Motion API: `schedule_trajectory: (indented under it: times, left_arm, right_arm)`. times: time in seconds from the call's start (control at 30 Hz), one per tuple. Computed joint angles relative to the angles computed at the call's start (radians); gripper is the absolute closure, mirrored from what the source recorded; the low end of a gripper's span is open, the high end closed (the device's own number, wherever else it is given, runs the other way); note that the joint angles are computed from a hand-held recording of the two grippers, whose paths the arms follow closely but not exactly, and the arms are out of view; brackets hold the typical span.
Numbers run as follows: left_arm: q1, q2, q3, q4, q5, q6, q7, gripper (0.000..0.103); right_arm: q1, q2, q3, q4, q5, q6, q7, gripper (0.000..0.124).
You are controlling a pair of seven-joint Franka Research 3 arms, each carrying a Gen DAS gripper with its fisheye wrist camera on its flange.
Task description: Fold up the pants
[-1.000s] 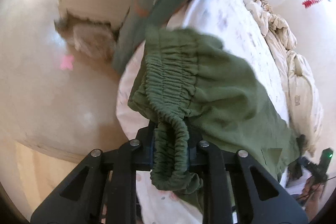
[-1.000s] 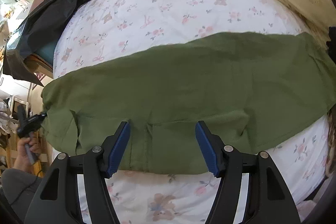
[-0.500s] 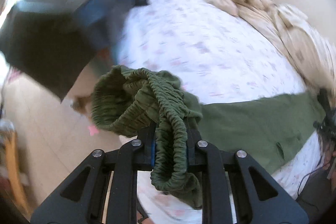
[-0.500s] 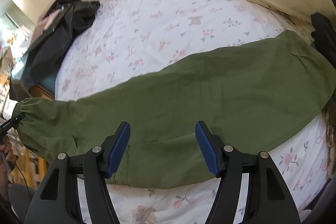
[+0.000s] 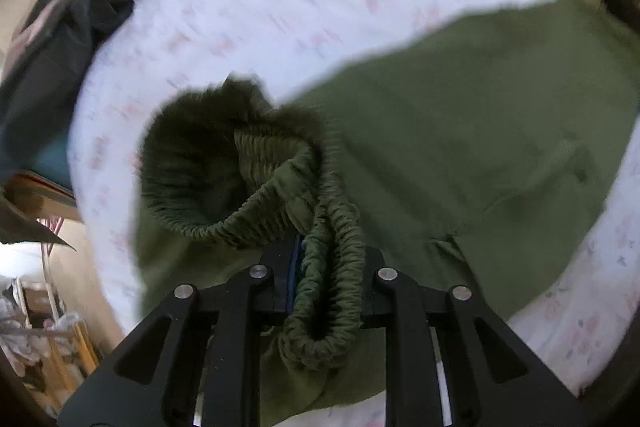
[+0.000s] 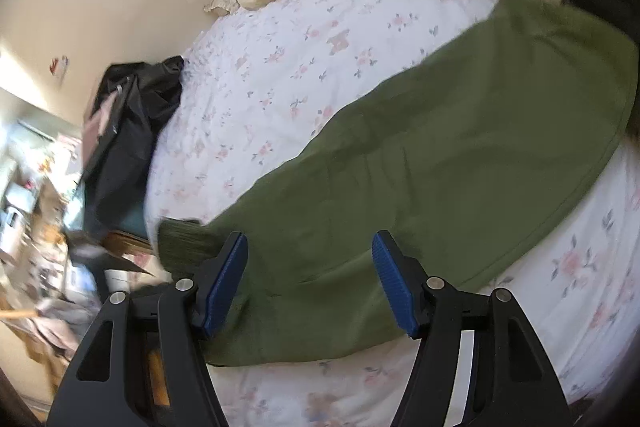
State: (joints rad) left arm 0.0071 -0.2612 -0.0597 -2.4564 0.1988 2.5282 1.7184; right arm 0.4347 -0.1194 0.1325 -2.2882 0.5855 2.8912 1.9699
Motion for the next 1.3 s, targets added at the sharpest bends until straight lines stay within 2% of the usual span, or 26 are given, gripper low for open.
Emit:
schedule_trajectory:
  times: [0.07,0.1,0.17,0.23,0.3,0.4,0.47,0.53,0.6,0.67,0.7,0.73,0.77,0.87,0.97,1.07,1.1,1.13,1.17,1.2,1.27,1.3]
  left_arm:
    - [-0.009,0.018,-0.006,-0.013,-0.01,-0.008,-0.005,0.072]
    - [-0.023,0.022,0.008,-0.014,-0.059,-0.02,0.025,0.067]
    - [-0.051,0.006,0.037,-0.019,-0.169,-0.038,0.109,0.04]
    - [-0.078,-0.015,0.071,0.002,-0.3,-0.105,0.21,0.027]
    - [-0.085,-0.072,0.124,0.026,-0.436,-0.216,0.32,0.027]
    - [-0.055,-0.143,0.188,0.062,-0.557,-0.358,0.426,0.027]
    - [-0.014,-0.181,0.222,0.08,-0.589,-0.409,0.474,0.027]
    - [0.044,-0.231,0.232,0.067,-0.565,-0.376,0.501,0.025]
    - [0.132,-0.237,0.193,0.031,-0.441,-0.211,0.449,0.023]
    - [0.265,-0.21,0.095,-0.017,-0.218,-0.02,0.262,0.023]
    - [0.312,-0.177,0.07,-0.014,-0.135,0.015,0.17,0.023]
    - [0.325,-0.156,0.07,-0.005,-0.122,0.011,0.125,0.023]
    - [0.303,-0.129,0.103,0.003,-0.154,0.007,0.121,0.023]
    - [0.312,-0.052,0.104,0.016,-0.077,-0.017,0.007,0.023]
    - [0.303,-0.026,0.104,0.001,-0.001,0.0,-0.022,0.023]
    - [0.283,-0.019,0.12,-0.012,0.01,-0.013,0.005,0.023]
    - [0.279,-0.012,0.12,-0.012,0.013,-0.029,0.007,0.023]
    - [0.273,0.004,0.123,-0.004,0.009,-0.046,0.019,0.023]
    - [0.269,0.006,0.122,-0.004,0.009,-0.066,0.026,0.023]
    - [0.272,0.007,0.119,-0.014,0.024,-0.064,0.016,0.023]
    - [0.273,-0.003,0.12,-0.033,0.032,-0.06,0.011,0.023]
    - [0.271,-0.012,0.121,-0.044,0.037,-0.048,0.018,0.023]
  right_arm:
    - [0.001,-0.006,-0.003,-0.008,0.012,0.002,-0.002,0.057]
    - [0.002,-0.006,-0.005,-0.008,0.019,0.002,-0.005,0.057]
    - [0.006,-0.003,-0.009,-0.006,0.041,-0.003,-0.021,0.057]
    - [0.008,0.008,-0.01,0.006,0.056,-0.009,-0.032,0.057]
    - [0.006,0.02,-0.007,0.02,0.052,-0.014,-0.031,0.057]
    - [0.01,0.035,-0.002,0.042,0.055,-0.027,-0.052,0.057]
    - [0.021,0.05,0.0,0.068,0.083,-0.057,-0.108,0.057]
    - [0.028,0.07,0.007,0.1,0.091,-0.091,-0.157,0.057]
    - [0.037,0.098,0.024,0.145,0.051,-0.116,-0.174,0.057]
    - [0.05,0.149,0.04,0.213,0.021,-0.151,-0.206,0.057]
    - [0.058,0.192,0.049,0.268,-0.012,-0.178,-0.207,0.057]
    - [0.068,0.232,0.054,0.321,-0.054,-0.203,-0.196,0.057]
    - [0.079,0.277,0.059,0.38,-0.094,-0.226,-0.191,0.057]
    - [0.128,0.433,0.058,0.584,-0.23,-0.308,-0.169,0.057]
    - [0.193,0.603,0.033,0.816,-0.364,-0.429,-0.12,0.057]
    - [0.245,0.736,0.005,1.007,-0.438,-0.528,-0.094,0.057]
    - [0.264,0.767,-0.013,1.044,-0.469,-0.523,-0.075,0.061]
    - [0.271,0.77,-0.025,1.047,-0.485,-0.498,-0.068,0.078]
    - [0.278,0.757,-0.043,1.014,-0.503,-0.442,-0.045,0.118]
    - [0.266,0.719,-0.05,0.947,-0.491,-0.38,0.015,0.12]
    - [0.174,0.651,0.019,0.808,-0.332,-0.228,0.01,0.12]
    - [0.153,0.633,0.026,0.777,-0.301,-0.189,0.015,0.12]
